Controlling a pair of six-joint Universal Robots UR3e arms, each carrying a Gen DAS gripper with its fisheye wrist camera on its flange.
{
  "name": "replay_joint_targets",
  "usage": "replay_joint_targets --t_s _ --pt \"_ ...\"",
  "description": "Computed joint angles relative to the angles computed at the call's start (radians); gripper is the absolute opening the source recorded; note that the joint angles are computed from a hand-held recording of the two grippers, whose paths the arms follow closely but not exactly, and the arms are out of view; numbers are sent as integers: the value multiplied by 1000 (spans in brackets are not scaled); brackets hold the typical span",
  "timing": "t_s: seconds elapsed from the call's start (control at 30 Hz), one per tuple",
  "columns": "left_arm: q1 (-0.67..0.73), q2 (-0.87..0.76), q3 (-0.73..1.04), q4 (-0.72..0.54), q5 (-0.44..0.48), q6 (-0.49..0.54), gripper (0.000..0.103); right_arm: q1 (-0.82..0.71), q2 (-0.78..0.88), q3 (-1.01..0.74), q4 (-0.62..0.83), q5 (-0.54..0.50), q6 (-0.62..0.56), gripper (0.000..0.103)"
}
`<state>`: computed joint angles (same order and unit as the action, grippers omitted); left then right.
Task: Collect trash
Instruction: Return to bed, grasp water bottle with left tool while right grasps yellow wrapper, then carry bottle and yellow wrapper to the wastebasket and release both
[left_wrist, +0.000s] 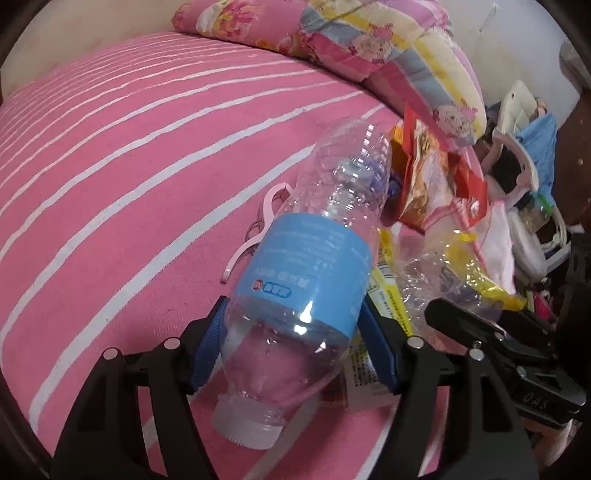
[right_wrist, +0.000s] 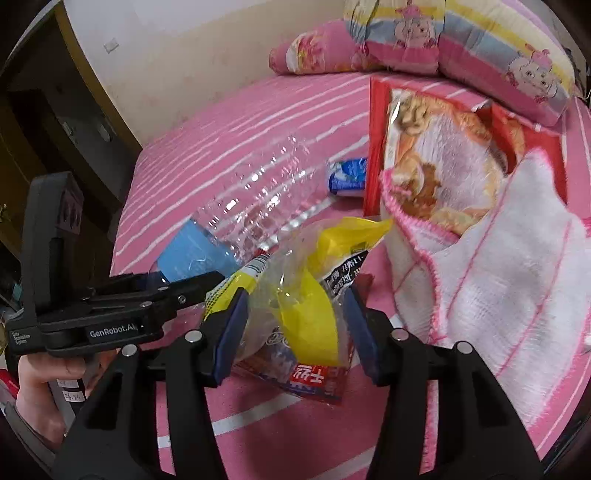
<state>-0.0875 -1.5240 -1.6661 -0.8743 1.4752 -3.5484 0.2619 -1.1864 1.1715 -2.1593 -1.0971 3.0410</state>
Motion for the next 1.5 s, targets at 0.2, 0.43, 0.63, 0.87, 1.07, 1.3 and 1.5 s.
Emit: replay_joint_targets --t_s 0.2,0.43,0.63,0.87,1.07,1.3,1.5 --pt "-6 89 -57 42 20 -86 66 -23 -103 105 -59 22 -25 54" --pt "-97 214 -104 82 127 -238 65 -53 -236 211 -83 56 -69 54" --pt "-249 259 -135 151 276 -425 64 -111 -351 280 -55 114 -97 54" --pt "-406 238 -98 145 412 -574 64 -209 -466 320 51 193 -157 54" --pt "-538 182 -1 139 492 -678 64 -348 -606 319 243 303 -270 54" --pt "-715 -11 277 86 603 -735 64 -650 -759 190 740 485 -588 54" --pt "-816 -277 636 21 604 -735 64 -1171 -704 -315 1867 554 -1405 54"
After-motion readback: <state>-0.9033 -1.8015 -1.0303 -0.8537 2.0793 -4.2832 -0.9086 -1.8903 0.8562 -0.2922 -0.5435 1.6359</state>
